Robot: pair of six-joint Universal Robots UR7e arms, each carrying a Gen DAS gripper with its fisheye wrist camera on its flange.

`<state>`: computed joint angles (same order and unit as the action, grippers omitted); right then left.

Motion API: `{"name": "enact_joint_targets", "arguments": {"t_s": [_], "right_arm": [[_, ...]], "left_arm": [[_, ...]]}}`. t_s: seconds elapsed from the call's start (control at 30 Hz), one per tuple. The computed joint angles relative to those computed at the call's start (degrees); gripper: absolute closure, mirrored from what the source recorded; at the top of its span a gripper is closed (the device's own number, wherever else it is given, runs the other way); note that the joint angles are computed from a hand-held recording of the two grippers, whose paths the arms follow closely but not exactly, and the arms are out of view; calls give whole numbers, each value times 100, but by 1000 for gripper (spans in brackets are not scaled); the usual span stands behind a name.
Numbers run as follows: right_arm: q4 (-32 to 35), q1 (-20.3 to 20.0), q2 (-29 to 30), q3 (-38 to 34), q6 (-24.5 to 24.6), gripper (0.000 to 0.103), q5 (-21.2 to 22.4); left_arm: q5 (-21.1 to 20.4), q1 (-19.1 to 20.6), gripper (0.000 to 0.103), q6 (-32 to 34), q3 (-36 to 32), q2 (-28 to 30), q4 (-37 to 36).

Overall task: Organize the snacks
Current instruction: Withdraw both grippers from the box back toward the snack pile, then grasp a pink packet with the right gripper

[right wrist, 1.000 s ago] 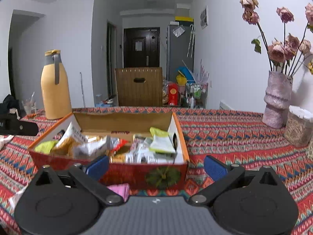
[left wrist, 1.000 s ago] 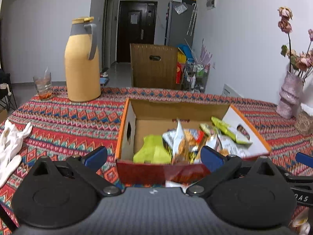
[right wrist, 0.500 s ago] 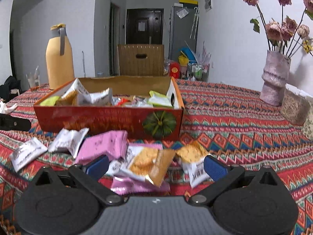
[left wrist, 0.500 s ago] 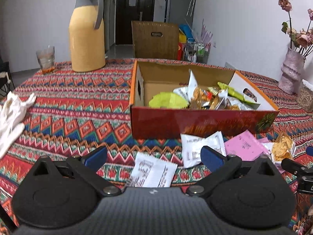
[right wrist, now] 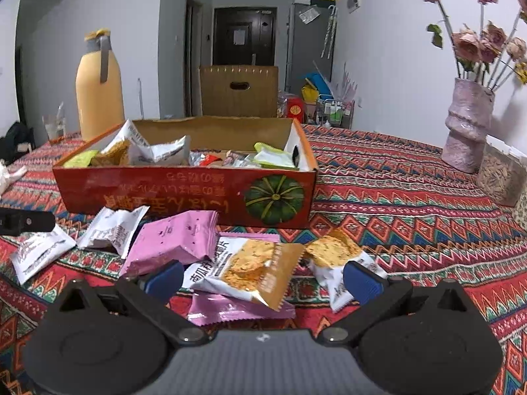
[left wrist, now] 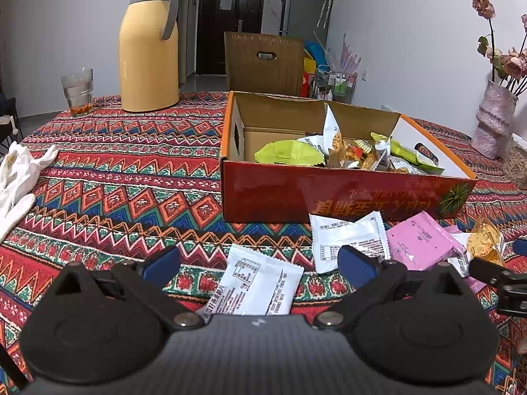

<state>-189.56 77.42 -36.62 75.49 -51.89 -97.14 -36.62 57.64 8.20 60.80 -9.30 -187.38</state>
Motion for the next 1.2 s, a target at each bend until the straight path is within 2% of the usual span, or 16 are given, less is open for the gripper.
{"name": "enact_joint_targets", "arguments": {"t_s": [0.2,0.3,0.47,0.67,0.8,0.97,1.03,1.1,1.17,1.2], "right_arm": [[60,129,324,-385,-373,0,-262],[-152,168,558,-591,-609,0,-467],[-190,147,623,-616,-780,3,-454],[-374,132,642,-550,-967,17,-388],[-514,127,641,-494,-1047,31,-320],[-751,104,602,-358,-1108,38,-171],[-806,82,546,-263,-1066,49,-75],[-803,63,500,-207,-1004,70,-24],[-846,38,444,-127,-901,78,37],[-859,29,428,-110,-845,78,42]], "left_arm": [[-79,42,0,-155,36,-28,118],[-91,59,0,-228,50,-45,151],[-154,75,0,-311,89,-80,184],[-170,80,0,-326,83,-75,179],[-172,76,0,-320,97,-80,151],[-166,70,0,-298,106,-75,92],[-160,68,0,-303,104,-74,89],[-156,69,0,-305,99,-72,90],[-153,68,0,-303,99,-72,89],[-160,68,0,-299,105,-76,83]]}}
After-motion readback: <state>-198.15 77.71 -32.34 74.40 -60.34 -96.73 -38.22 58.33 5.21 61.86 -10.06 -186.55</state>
